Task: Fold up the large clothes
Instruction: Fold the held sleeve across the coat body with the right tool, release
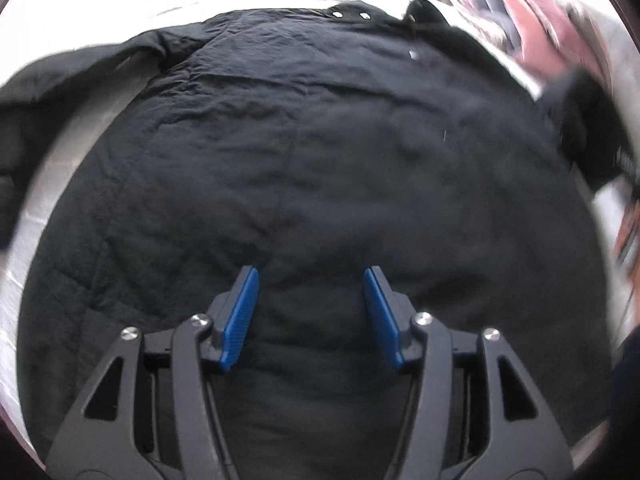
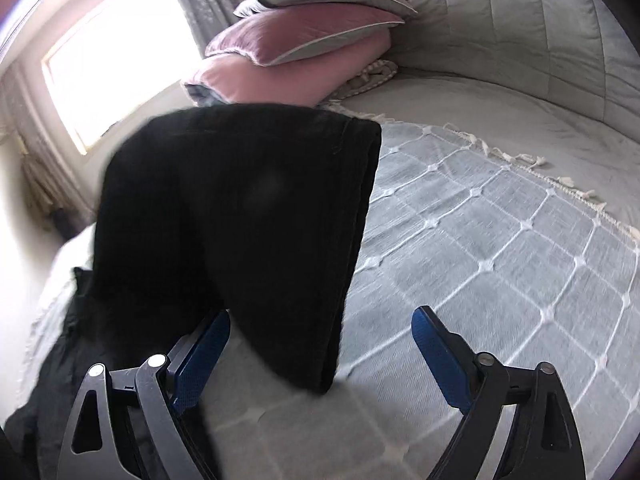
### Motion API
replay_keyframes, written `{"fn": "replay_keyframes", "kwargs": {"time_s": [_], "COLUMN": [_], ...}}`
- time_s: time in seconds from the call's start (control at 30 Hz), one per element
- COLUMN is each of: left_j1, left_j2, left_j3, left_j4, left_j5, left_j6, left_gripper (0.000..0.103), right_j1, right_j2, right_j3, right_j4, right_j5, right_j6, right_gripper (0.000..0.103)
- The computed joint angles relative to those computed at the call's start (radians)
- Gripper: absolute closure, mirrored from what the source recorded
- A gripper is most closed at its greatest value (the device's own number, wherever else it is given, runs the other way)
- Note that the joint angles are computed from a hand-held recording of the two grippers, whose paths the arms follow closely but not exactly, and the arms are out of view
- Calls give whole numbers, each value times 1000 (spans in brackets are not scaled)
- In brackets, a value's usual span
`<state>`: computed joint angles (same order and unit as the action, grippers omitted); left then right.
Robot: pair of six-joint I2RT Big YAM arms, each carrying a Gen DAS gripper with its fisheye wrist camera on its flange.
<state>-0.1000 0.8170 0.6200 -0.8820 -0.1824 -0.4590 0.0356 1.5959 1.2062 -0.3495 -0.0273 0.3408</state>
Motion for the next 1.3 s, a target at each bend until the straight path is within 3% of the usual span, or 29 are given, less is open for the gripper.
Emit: {"fn": "replay_keyframes", "kwargs": {"time_s": [0.03, 0.07, 0.1, 0.2, 0.4, 0.57, 0.67, 0.83, 0.9, 1.03, 1.2, 1.3], "left_j1": [-12, -22, -25, -5, -24, -25, -11, -13, -21, -17, -13, -8], "left_j2": [-18, -36, -47, -64, -78, -97, -100, -94, -90, -87, -94, -100], "left_j3": [-12, -20, -22, -25, -26, -26, -25, -24, -26, -28, -24, -21], "left_j4": [1, -3, -9, -20, -27, -34, -40, -39, -35, -33, -41, -46], "left_j5": [-21, -38, -45, -12, 26, 64, 87, 89, 74, 74, 105, 126], "left_j6": [17, 27, 32, 28, 24, 17, 16, 14, 15, 22, 37, 41], "left_gripper": [46, 46, 46, 46, 46, 46, 46, 46, 46, 46, 46, 46], "right_j1": [5, 11, 20, 27, 46, 21, -37, -152, -153, -137, -139, -164], "right_j2": [9, 11, 9, -47, -210, -312, -331, -232, -147, -7, 47, 76], "right_j3": [6, 8, 7, -56, -116, -80, -37, 54, 72, 84, 111, 144], "right_j4": [8, 12, 10, 80, 73, -36, -111, -278, -324, -346, -380, -482], "right_j5": [2, -1, 2, -17, 46, 115, 172, 186, 249, 341, 430, 570], "right_j6": [-21, -42, -66, -90, -174, -253, -264, -198, -194, -146, -60, 31], "right_gripper": [34, 63, 78, 93, 97, 98, 98, 98, 98, 97, 93, 89]}}
